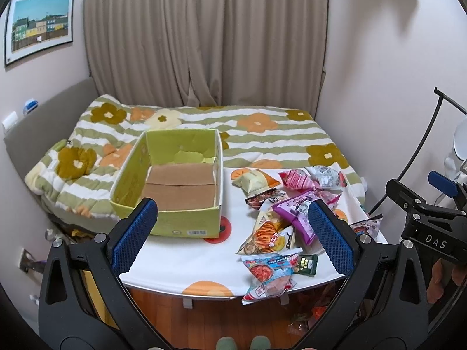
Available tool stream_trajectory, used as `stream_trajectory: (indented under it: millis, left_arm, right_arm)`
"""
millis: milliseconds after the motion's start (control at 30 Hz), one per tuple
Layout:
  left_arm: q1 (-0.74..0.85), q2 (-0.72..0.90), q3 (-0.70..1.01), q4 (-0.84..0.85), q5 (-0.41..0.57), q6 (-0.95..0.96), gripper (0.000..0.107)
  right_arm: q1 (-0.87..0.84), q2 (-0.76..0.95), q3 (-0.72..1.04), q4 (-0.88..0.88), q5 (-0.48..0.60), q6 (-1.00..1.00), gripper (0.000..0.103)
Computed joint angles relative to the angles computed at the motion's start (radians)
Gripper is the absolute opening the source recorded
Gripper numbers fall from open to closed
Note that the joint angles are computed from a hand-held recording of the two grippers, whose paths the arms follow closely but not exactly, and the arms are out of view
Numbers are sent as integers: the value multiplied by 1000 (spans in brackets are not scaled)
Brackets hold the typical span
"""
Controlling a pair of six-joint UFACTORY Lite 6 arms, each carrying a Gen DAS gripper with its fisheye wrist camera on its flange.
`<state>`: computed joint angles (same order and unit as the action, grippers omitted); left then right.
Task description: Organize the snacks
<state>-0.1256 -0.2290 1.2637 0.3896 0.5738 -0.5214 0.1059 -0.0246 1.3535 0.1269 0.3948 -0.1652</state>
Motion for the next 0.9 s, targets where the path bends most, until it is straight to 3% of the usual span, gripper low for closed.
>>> stream_trajectory:
  millis: [300, 533, 900]
  left_arm:
    - [-21, -27, -31, 3, 3, -16, 102]
    - [28, 12, 28, -107, 12, 108, 102]
    - [21, 15, 19, -93, 3, 90, 102]
  right_arm:
    - [-6, -9, -8, 7, 4, -9, 103]
    - [-16, -28, -31, 31, 1, -35, 103]
    - [-21, -28, -31, 41, 4, -46, 103]
